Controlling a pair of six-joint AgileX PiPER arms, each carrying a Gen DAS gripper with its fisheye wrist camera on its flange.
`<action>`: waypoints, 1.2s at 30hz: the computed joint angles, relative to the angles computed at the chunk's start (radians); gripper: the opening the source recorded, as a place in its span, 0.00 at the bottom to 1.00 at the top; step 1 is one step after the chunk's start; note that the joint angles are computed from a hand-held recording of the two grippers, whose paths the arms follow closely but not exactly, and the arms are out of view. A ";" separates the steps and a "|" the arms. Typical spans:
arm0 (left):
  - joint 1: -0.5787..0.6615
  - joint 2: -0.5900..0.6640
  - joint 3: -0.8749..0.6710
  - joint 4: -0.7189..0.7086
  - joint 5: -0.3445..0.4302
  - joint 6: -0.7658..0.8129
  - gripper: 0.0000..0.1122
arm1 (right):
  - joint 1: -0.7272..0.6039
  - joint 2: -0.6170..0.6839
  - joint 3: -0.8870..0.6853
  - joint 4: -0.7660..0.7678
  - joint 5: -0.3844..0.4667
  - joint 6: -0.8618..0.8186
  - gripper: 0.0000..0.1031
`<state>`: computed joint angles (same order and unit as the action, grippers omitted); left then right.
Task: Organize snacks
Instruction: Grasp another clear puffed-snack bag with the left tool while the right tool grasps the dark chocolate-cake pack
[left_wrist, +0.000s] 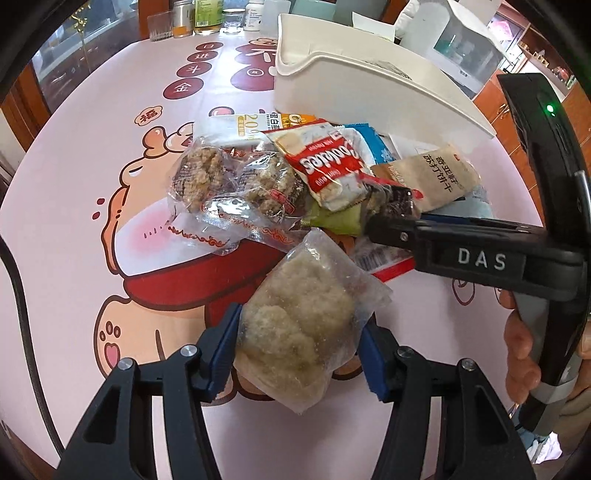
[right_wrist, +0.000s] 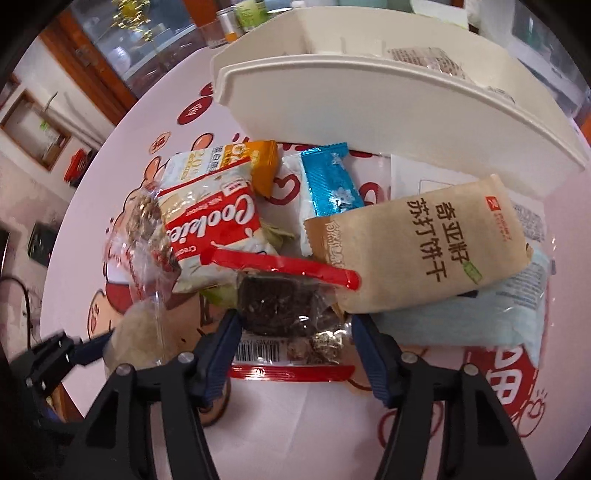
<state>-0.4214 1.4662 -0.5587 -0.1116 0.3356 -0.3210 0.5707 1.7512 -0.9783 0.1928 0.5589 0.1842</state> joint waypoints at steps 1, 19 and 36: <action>0.003 0.001 -0.002 -0.009 0.002 0.010 0.51 | 0.000 0.006 -0.005 0.016 -0.002 -0.006 0.61; -0.030 -0.109 -0.049 0.102 0.118 -0.135 0.51 | 0.042 -0.114 0.077 0.034 -0.066 -0.083 0.42; -0.151 -0.021 -0.571 0.352 0.405 -0.226 0.51 | -0.167 -0.388 -0.097 -0.001 0.146 -0.156 0.43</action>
